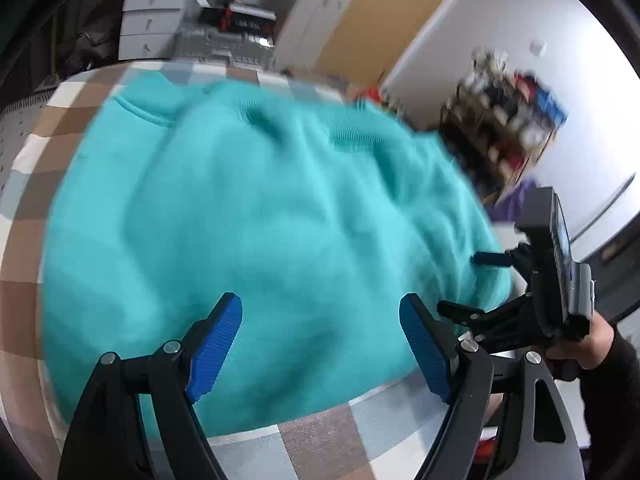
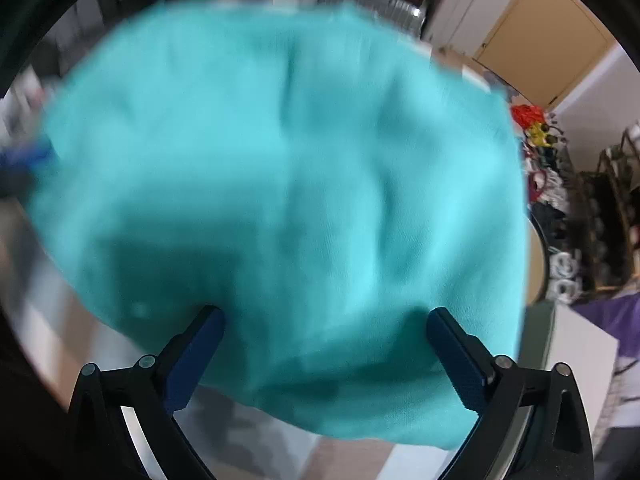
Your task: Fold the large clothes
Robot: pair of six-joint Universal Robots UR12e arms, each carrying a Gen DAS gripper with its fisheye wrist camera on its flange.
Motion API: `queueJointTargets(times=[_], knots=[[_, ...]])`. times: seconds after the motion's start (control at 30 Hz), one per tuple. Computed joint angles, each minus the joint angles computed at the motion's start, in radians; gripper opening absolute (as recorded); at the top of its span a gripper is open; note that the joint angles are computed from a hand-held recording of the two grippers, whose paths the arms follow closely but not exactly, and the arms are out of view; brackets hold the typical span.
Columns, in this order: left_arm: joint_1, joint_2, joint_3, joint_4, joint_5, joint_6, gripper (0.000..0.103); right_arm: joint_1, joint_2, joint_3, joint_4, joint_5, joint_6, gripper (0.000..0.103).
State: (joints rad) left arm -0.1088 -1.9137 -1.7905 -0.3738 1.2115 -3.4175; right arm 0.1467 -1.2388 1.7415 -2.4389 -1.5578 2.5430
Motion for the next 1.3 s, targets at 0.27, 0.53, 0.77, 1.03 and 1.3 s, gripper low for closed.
queueJointTargets(times=[0.27, 0.53, 0.77, 1.03, 1.3], knots=[[-0.012, -0.034, 0.036, -0.109, 0.099, 0.043, 0.088, 0.004, -0.003, 0.0, 0.009, -0.012, 0.054, 0.098], [0.01, -0.021, 0.012, -0.125, 0.046, 0.035, 0.088, 0.065, -0.023, -0.006, -0.046, 0.103, 0.042, 0.099], [-0.001, 0.011, -0.013, -0.134, 0.159, 0.03, 0.088, 0.091, 0.019, -0.006, -0.056, 0.051, 0.162, 0.103], [0.06, 0.041, -0.069, -0.032, 0.076, -0.138, 0.088, 0.07, 0.048, -0.198, 0.096, 0.279, 0.289, 0.088], [0.075, 0.041, -0.071, -0.055, 0.053, -0.115, 0.088, 0.178, 0.201, -0.336, 0.177, 0.031, 0.204, 0.078]])
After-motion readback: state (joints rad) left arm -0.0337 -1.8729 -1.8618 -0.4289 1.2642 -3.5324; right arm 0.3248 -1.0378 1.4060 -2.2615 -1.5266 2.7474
